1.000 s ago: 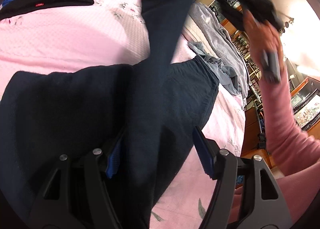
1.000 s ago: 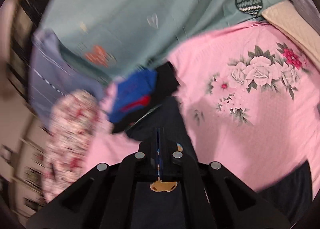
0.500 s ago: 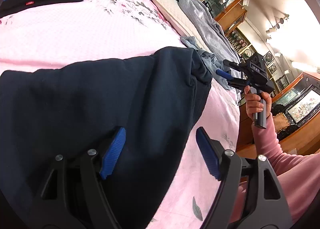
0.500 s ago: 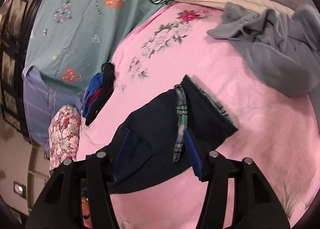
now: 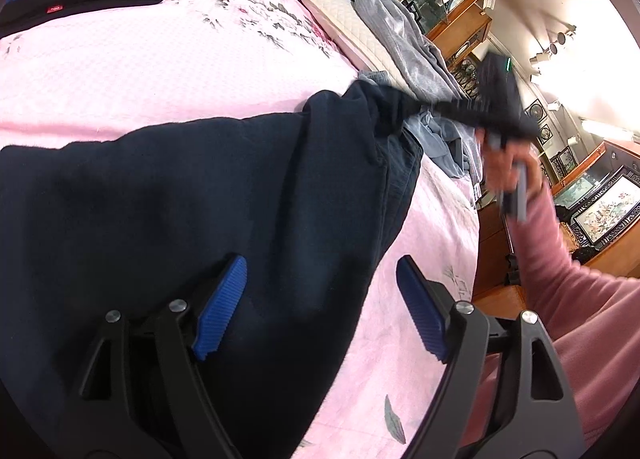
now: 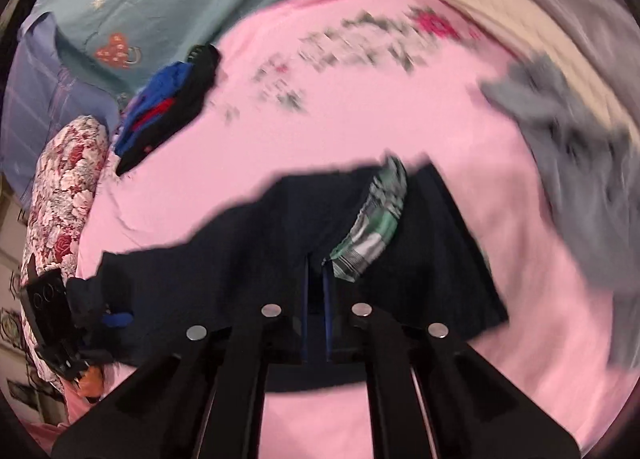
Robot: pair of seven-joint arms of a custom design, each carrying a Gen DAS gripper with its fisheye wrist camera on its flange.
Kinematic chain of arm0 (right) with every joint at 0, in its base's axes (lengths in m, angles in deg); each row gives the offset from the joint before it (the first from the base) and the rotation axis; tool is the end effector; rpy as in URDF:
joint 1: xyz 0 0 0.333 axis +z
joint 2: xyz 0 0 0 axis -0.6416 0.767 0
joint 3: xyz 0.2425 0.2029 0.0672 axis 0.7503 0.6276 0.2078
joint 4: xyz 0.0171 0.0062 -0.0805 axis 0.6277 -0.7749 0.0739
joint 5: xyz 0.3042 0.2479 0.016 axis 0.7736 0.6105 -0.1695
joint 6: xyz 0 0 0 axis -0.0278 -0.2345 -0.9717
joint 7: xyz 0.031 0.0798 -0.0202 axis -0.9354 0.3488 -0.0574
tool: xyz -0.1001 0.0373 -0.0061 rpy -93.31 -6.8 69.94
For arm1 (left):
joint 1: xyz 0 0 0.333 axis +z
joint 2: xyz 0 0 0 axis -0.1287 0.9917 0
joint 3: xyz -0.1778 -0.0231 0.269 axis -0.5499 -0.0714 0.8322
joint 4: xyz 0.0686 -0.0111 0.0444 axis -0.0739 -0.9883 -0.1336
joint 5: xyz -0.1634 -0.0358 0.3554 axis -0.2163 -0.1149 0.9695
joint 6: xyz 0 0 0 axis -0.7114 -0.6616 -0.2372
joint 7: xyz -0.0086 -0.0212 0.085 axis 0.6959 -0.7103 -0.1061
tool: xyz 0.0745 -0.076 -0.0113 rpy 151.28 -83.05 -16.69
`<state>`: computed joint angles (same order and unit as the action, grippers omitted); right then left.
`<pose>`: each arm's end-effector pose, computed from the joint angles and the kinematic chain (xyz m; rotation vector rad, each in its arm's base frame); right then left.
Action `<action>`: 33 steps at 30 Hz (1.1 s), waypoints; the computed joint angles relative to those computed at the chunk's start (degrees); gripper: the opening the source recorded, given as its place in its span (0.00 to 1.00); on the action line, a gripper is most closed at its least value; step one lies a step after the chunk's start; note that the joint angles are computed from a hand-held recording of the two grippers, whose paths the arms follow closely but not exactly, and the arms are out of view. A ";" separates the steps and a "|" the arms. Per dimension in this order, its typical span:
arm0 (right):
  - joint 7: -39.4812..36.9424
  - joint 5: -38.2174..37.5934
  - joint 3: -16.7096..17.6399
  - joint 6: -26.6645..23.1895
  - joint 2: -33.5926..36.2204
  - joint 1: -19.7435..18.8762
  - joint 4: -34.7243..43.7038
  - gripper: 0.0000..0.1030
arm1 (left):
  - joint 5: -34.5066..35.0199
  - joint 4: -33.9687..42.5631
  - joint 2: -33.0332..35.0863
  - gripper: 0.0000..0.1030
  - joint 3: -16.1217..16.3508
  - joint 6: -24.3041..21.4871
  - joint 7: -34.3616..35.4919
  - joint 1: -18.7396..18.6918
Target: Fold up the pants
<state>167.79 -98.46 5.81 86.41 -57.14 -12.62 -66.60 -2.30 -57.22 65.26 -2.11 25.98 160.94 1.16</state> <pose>0.6279 0.3451 0.5242 -1.4235 2.0442 -0.2645 0.7093 -0.1049 0.4417 0.9815 -2.3553 1.1054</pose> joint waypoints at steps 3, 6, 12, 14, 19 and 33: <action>-5.60 -1.38 -0.21 2.62 2.19 -0.56 8.70 0.04 | -0.05 -0.86 -0.61 0.77 0.03 0.72 0.43 -0.04; -6.72 -2.59 -1.00 11.05 -1.78 -0.24 5.74 0.04 | 0.03 -2.46 -1.75 0.77 0.13 2.16 1.44 -0.30; 14.80 -17.30 -5.58 13.71 -14.37 2.62 -16.57 0.04 | 0.87 -4.53 -3.44 0.83 0.49 3.58 3.92 -1.17; 15.52 -12.96 -4.00 10.41 -15.40 0.63 -22.10 0.04 | 1.10 -4.18 -3.25 0.84 0.49 2.71 4.32 -1.24; 13.58 -6.07 0.28 8.28 -15.44 -3.34 -27.89 0.10 | 1.13 -3.65 -2.91 0.85 0.60 2.27 4.36 -1.45; 10.79 -14.03 3.01 17.72 -8.38 -5.38 -19.10 0.38 | 1.58 -5.36 -4.20 0.86 0.78 3.49 5.78 -1.71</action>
